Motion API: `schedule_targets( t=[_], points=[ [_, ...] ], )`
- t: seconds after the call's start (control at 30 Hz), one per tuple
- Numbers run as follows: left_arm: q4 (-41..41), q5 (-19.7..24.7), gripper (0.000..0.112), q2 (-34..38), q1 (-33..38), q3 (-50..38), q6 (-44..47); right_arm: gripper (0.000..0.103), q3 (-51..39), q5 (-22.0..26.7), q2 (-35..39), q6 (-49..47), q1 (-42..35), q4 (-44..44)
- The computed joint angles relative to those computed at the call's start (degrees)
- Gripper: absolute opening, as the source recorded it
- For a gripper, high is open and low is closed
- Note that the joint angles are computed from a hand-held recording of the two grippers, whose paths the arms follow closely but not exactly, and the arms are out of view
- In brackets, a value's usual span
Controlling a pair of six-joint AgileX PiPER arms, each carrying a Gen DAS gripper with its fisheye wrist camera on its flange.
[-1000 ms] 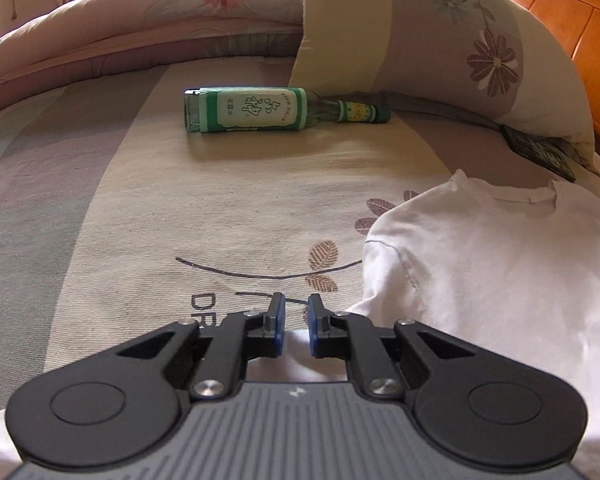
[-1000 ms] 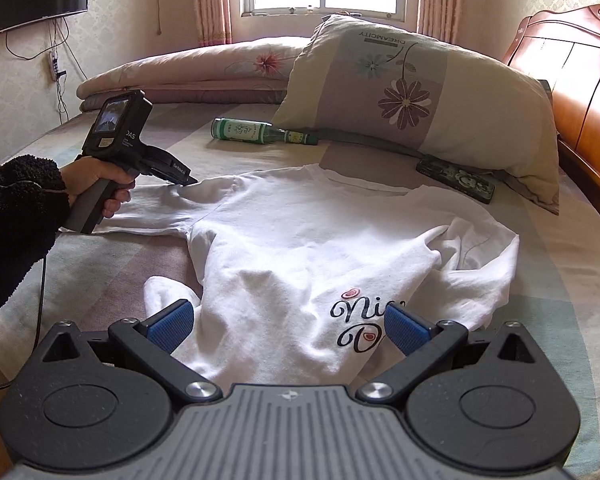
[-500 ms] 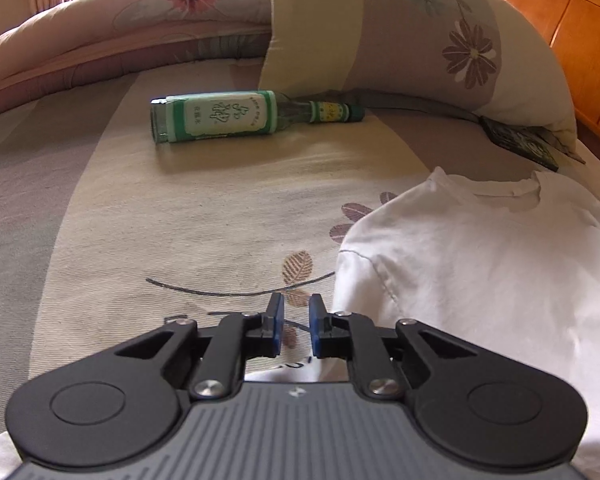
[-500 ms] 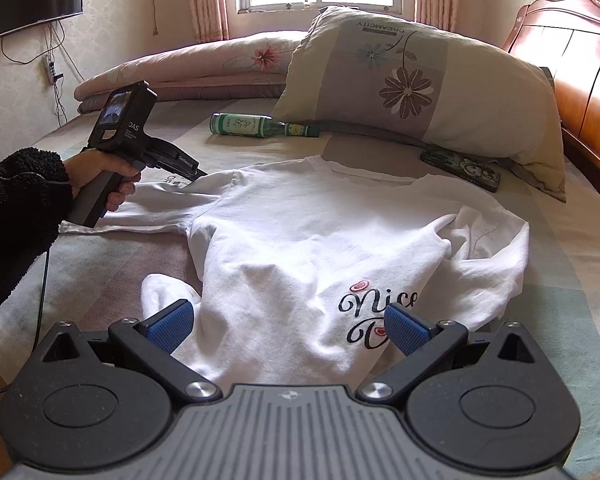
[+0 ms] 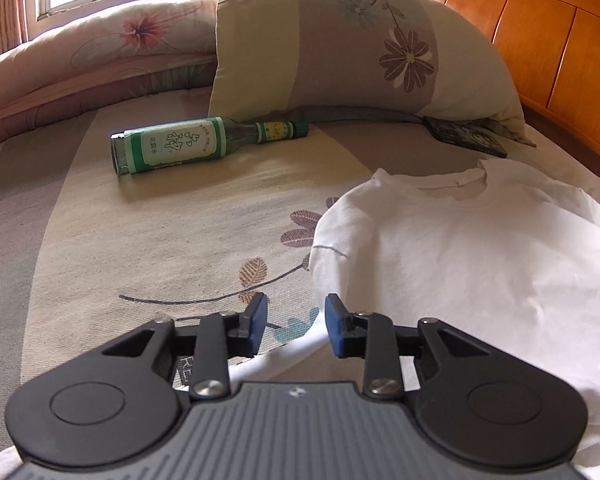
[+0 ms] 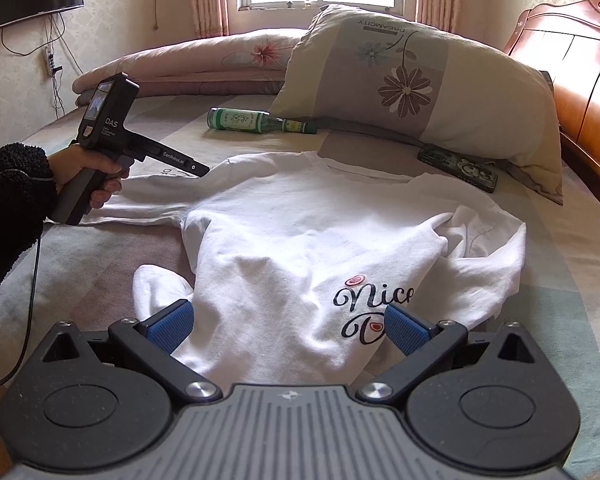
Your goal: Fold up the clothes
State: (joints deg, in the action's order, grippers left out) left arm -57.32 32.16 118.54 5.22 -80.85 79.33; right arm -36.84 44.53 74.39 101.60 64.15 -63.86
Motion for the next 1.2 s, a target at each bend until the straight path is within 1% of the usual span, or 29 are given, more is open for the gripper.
schedule_targets(
  t=[0.13,0.27,0.33,0.37,0.47,0.5,0.57,0.63,0.7,0.73,0.83,0.97,1.07,1.13,1.17,1.2],
  points=[
    [0.29,-4.23,0.033,-0.90,-1.81,3.90,5.90,0.103,0.21,-0.57,0.48,0.78,0.08,-0.37],
    [-0.07,-4.57,0.033,-0.30,-2.22,3.46,5.83,0.103,-0.21,0.15,1.23,-0.09,0.66,0.18],
    [2.30,-2.46,0.033,0.09,-1.85,1.47,2.62,0.103,-0.14,0.59,1.02,-0.14,1.05,0.27],
    [1.59,-0.96,0.033,0.15,-1.32,0.60,2.80,0.103,-0.02,0.77,0.78,-0.11,1.21,0.26],
    [-5.16,4.43,0.034,0.53,1.31,-1.99,5.39,0.103,0.40,1.18,0.21,0.08,1.10,0.38],
    [-6.58,5.27,0.034,0.94,1.95,-3.05,4.86,0.103,0.55,1.26,0.09,0.25,0.97,0.39],
    [-4.48,4.44,0.034,2.41,2.10,-5.73,-0.31,0.103,0.98,0.96,-0.14,0.86,0.62,0.27],
    [1.11,3.43,0.033,3.98,1.47,-7.99,-5.64,0.103,1.18,0.86,-0.17,0.96,0.56,0.24],
    [4.17,2.26,0.030,4.43,0.68,-7.75,-6.54,0.103,1.32,0.86,-0.14,0.97,0.60,0.16],
    [4.31,2.15,0.030,4.45,0.44,-7.25,-5.94,0.103,1.39,0.88,-0.11,1.09,0.61,0.04],
    [2.07,0.73,0.030,3.77,-0.54,-4.73,-1.50,0.103,1.64,0.03,0.00,1.42,0.10,-0.09],
    [0.19,-3.43,0.030,2.48,-2.51,-1.43,4.77,0.103,1.61,0.10,0.38,1.31,0.10,-0.04],
    [-6.01,-7.25,0.030,0.84,-3.88,2.96,17.22,0.103,1.66,0.34,0.56,1.55,0.07,-0.11],
    [-10.89,-8.35,0.030,0.03,-4.23,5.28,24.91,0.103,1.88,-0.26,0.49,2.31,-0.34,-0.49],
    [-11.97,-8.30,0.030,-0.21,-4.22,5.85,26.84,0.103,1.93,-0.42,0.52,2.56,-0.36,-0.62],
    [-11.30,-7.79,0.030,-0.33,-4.08,5.77,26.48,0.103,1.93,-0.40,0.58,2.69,-0.25,-0.76]
  ],
)
